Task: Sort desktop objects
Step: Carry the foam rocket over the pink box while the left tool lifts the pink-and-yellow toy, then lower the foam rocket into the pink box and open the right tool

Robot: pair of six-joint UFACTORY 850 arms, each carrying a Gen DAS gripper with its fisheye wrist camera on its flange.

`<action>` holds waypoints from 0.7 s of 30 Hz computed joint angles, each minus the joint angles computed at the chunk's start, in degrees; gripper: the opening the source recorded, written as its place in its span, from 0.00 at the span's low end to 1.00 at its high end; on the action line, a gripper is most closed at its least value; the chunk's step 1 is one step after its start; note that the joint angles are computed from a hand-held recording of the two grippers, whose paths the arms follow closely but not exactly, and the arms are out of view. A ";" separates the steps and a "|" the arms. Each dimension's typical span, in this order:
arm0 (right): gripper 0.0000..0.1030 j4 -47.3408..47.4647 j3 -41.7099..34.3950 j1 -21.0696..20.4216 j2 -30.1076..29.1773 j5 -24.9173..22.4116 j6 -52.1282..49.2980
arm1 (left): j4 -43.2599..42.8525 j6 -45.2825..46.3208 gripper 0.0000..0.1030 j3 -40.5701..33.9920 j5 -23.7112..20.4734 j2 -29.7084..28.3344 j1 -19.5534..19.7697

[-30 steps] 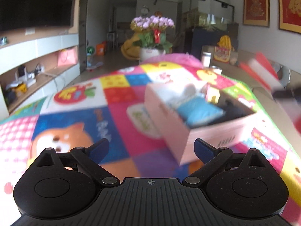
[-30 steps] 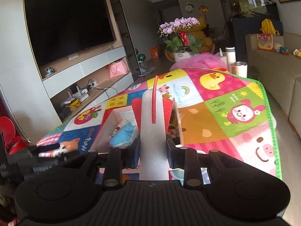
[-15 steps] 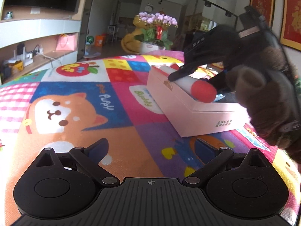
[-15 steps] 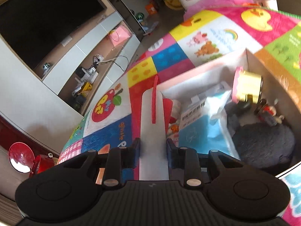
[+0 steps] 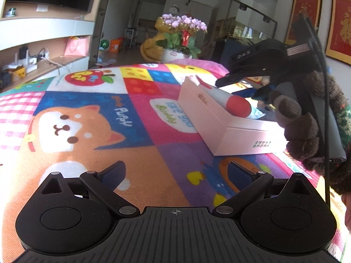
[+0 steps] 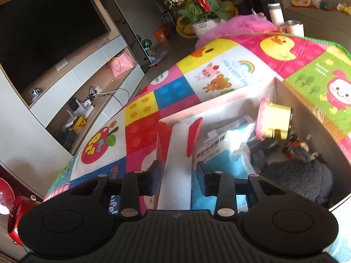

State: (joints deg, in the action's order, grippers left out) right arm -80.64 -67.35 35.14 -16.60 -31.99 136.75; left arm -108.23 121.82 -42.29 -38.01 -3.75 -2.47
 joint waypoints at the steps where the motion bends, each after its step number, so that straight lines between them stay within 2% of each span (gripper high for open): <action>1: 0.35 0.13 0.04 0.50 0.21 -2.05 -1.70 | 0.01 -0.02 0.99 -0.09 0.23 -0.09 -0.09; 4: 0.35 0.55 0.45 1.37 0.96 -5.65 -6.44 | -0.31 0.41 0.99 0.03 0.73 0.05 -0.31; 10: 0.32 -1.70 3.06 2.30 2.73 -1.95 -9.09 | -0.71 1.06 0.99 0.10 1.36 0.08 -0.60; 13: 0.32 -3.34 3.80 3.37 2.83 -3.68 -8.48 | -0.58 0.96 0.99 0.01 1.72 0.04 -0.73; 19: 0.27 -1.48 2.35 0.47 1.43 -1.26 -10.67 | 0.01 -0.03 0.99 -0.21 2.16 -0.12 -0.74; 21: 0.27 1.69 1.71 0.44 1.42 -0.27 -13.55 | 0.32 -0.50 0.99 -0.30 2.12 -0.24 -0.65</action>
